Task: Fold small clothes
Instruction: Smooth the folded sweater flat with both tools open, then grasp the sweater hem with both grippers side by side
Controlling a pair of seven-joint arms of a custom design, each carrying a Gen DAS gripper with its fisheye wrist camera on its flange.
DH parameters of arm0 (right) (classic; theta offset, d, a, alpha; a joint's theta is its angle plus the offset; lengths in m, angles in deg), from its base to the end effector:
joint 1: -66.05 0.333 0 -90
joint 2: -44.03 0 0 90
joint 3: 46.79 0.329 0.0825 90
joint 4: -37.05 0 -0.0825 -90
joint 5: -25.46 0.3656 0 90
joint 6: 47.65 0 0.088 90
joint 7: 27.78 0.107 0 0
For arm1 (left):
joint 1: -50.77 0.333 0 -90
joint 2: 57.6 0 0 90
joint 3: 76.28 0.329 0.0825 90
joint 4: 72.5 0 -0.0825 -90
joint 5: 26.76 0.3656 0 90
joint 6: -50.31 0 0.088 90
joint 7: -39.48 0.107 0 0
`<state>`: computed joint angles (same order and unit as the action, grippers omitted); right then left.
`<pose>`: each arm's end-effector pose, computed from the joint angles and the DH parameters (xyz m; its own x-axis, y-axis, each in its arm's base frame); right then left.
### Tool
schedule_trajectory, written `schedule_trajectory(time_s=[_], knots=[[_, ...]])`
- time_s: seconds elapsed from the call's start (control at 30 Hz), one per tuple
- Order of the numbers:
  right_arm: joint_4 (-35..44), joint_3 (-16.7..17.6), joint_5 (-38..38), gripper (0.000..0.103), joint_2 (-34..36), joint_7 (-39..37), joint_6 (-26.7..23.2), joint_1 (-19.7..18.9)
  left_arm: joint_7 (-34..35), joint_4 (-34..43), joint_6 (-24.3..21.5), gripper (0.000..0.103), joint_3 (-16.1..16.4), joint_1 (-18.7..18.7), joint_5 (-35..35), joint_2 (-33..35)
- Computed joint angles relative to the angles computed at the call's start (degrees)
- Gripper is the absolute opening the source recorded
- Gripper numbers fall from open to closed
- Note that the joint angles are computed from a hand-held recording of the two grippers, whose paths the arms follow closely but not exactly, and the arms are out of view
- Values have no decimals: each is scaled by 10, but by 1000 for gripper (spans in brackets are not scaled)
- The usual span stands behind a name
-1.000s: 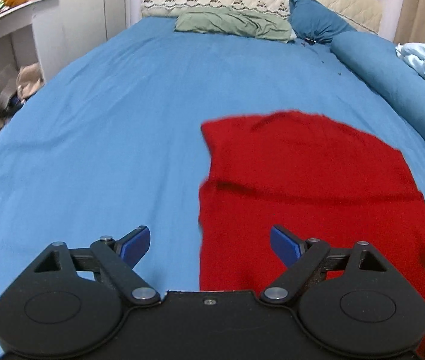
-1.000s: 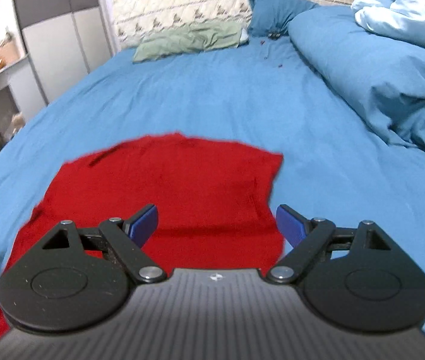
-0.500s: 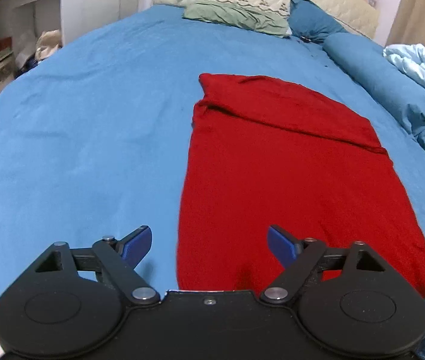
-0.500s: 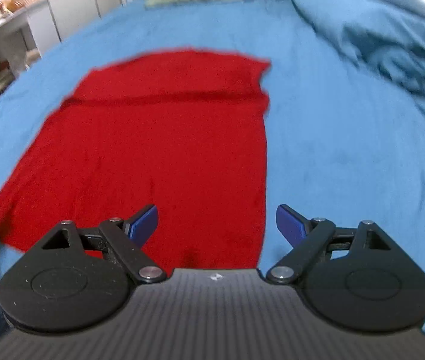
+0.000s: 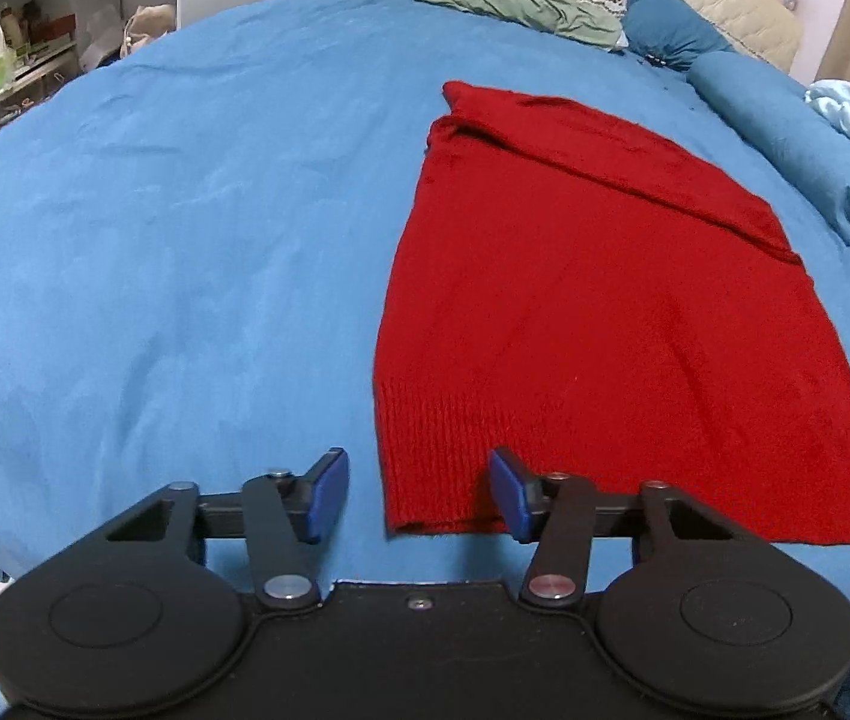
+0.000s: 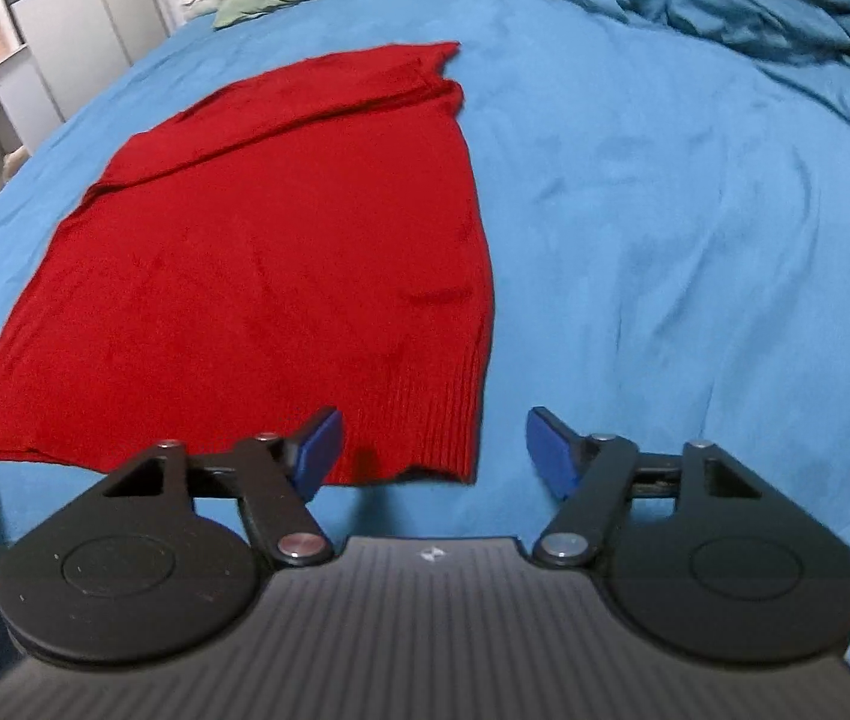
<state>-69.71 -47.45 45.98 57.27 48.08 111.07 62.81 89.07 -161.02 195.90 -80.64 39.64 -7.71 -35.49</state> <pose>0.6453 -0.0585 0.4922 -0.0535 -0.9870 -0.1515 -0.7631 0.1383 -0.6313 0.6803 -0.1831 0.5180 0.1851 -0.9731 0.1374 -0.7731 -0.2305 -0.5909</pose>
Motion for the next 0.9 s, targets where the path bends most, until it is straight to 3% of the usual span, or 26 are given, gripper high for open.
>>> schedule_trajectory(time_s=[0.23,0.37,0.43,0.47,0.53,0.57,0.73,0.83,0.9], knots=[[-10,-13,-65,73,16,52,37,21,10,10,-10,40,1,-7,15,13],[-7,-15,-92,68,24,64,40,25,36,13,-11,20,-6,-3,2,20],[-8,-4,-84,50,24,52,43,17,49,17,-13,9,-8,-3,-3,22],[-8,1,-78,47,24,45,44,13,51,18,-15,7,-7,-6,-1,23],[-11,3,-76,27,23,42,49,13,47,19,-17,6,-1,-13,8,22],[-10,8,-67,24,24,34,49,8,44,19,-17,6,0,-15,11,21],[-6,28,-6,21,15,-1,42,-13,35,6,-3,5,-2,-11,6,2],[3,45,60,21,4,-44,30,-30,33,23,-22,5,-4,-10,-1,-2],[17,51,113,21,-3,-76,12,-40,30,25,-5,5,-6,-6,-5,-9]])
